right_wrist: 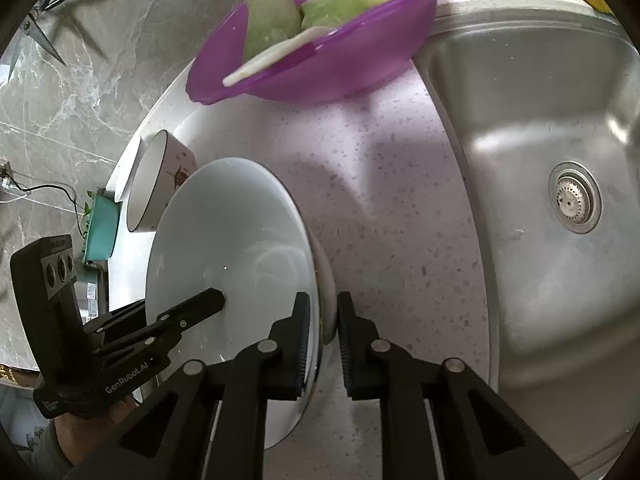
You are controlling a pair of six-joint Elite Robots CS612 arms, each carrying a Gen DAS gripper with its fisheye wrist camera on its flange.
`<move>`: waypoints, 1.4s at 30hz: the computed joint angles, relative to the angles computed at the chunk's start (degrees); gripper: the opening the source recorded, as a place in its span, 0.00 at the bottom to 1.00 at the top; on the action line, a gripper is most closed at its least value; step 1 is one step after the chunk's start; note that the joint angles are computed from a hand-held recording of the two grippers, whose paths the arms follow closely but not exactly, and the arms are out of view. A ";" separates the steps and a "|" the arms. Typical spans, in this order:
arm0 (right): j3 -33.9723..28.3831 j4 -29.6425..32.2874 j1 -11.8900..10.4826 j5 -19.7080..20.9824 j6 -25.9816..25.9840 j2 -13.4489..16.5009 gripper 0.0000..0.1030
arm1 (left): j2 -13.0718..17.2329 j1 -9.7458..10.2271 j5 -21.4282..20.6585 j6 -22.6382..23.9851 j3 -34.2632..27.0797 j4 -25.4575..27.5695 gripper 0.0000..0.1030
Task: Organize plates and bowls
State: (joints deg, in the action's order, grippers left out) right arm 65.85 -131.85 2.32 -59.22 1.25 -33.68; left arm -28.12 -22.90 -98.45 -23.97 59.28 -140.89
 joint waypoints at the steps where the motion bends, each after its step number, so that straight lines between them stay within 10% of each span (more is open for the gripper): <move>1: 0.11 0.10 0.02 -0.20 0.09 -0.10 0.14 | -0.13 -0.05 0.02 0.18 0.07 0.36 0.14; 20: 13.02 -1.57 -0.03 0.16 -2.96 -8.31 0.15 | -10.51 -2.51 -0.97 -1.43 18.09 -6.40 0.14; 42: 16.30 -2.77 0.68 -1.25 -6.77 -8.92 0.18 | -10.98 -4.09 3.79 -3.66 21.60 -8.74 0.14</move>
